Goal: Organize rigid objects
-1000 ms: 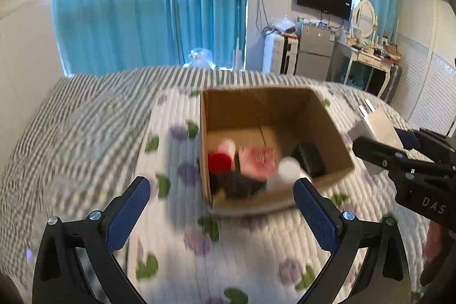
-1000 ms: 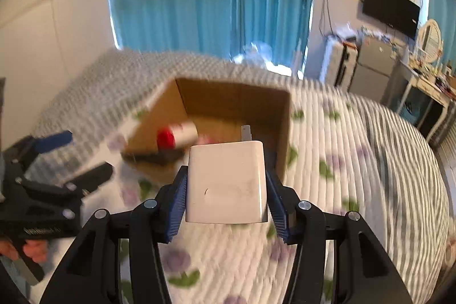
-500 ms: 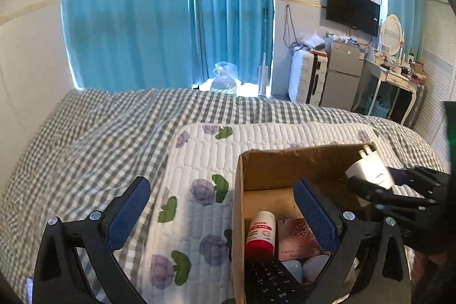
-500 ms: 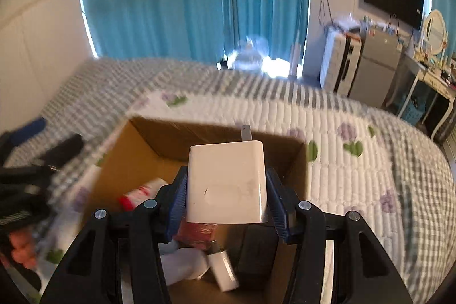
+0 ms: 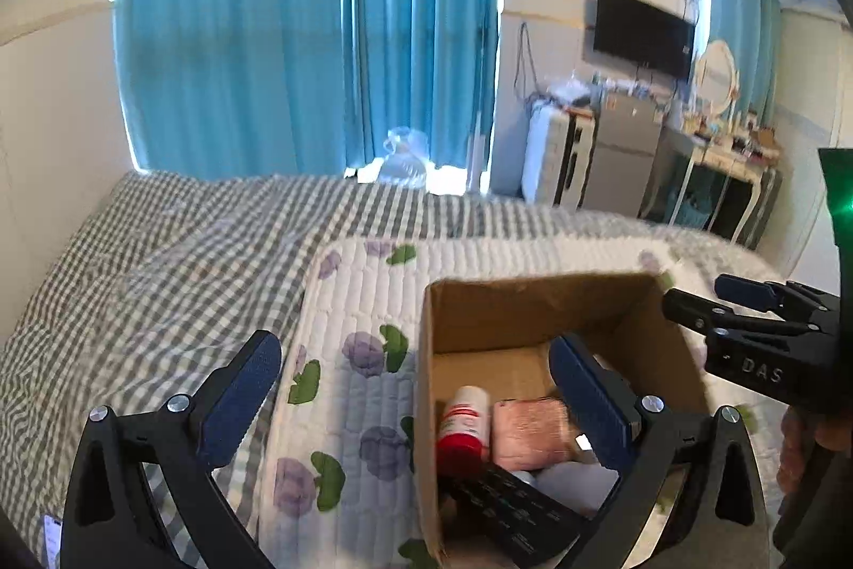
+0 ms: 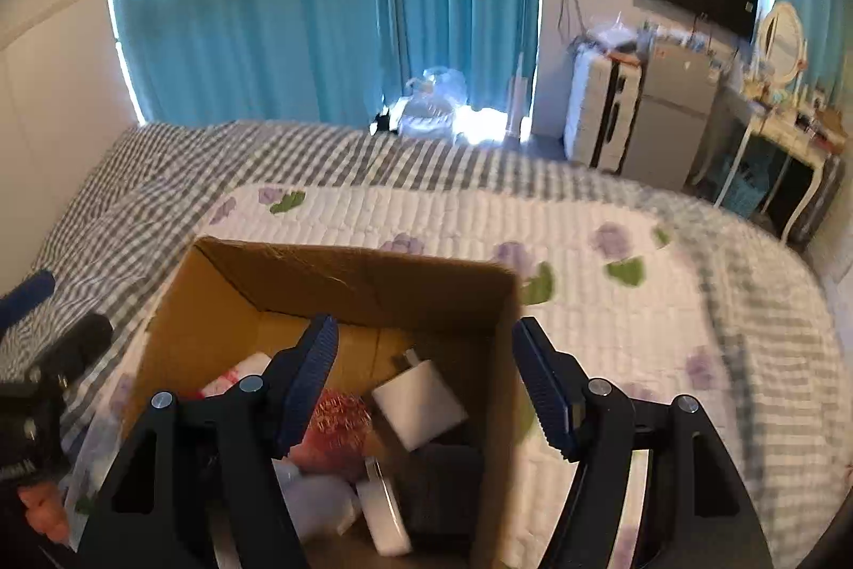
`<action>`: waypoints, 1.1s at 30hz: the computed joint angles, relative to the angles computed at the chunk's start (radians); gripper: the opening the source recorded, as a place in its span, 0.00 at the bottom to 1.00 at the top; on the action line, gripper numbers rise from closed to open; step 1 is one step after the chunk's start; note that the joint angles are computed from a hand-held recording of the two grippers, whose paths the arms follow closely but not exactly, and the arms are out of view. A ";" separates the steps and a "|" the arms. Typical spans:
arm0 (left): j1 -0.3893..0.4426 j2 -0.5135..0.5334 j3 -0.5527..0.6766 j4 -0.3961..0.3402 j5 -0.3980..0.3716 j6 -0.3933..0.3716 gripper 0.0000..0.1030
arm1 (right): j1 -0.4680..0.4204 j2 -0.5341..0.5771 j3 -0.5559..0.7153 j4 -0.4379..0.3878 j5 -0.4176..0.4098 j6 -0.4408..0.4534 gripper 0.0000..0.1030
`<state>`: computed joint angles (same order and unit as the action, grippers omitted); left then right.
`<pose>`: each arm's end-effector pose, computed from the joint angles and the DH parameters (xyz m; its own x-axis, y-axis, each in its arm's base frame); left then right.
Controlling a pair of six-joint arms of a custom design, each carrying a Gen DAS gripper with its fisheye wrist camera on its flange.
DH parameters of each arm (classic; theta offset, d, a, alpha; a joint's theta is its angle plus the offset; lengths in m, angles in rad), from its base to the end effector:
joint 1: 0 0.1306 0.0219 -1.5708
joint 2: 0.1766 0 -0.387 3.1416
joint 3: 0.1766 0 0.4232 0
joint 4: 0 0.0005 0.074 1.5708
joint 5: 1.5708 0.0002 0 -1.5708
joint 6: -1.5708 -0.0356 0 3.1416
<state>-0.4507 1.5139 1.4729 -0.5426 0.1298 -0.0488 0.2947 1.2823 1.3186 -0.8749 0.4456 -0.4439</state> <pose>0.5217 -0.2581 0.4371 -0.4696 0.2810 -0.8370 0.5527 0.8328 -0.0305 0.4566 0.1220 0.4515 -0.6368 0.2117 -0.7414 0.3179 0.9481 -0.0024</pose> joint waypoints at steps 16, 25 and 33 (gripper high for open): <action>-0.012 -0.466 -0.285 0.197 -0.008 -0.063 1.00 | 0.406 -0.253 0.087 -0.333 0.541 -0.197 1.00; -0.026 -0.459 -0.391 0.230 -0.008 -0.039 1.00 | 0.503 -0.370 -0.127 -0.191 0.658 -0.283 1.00; -0.034 -0.402 -0.523 0.397 -0.072 -0.022 1.00 | 0.460 -0.341 -0.292 -0.072 0.647 -0.297 1.00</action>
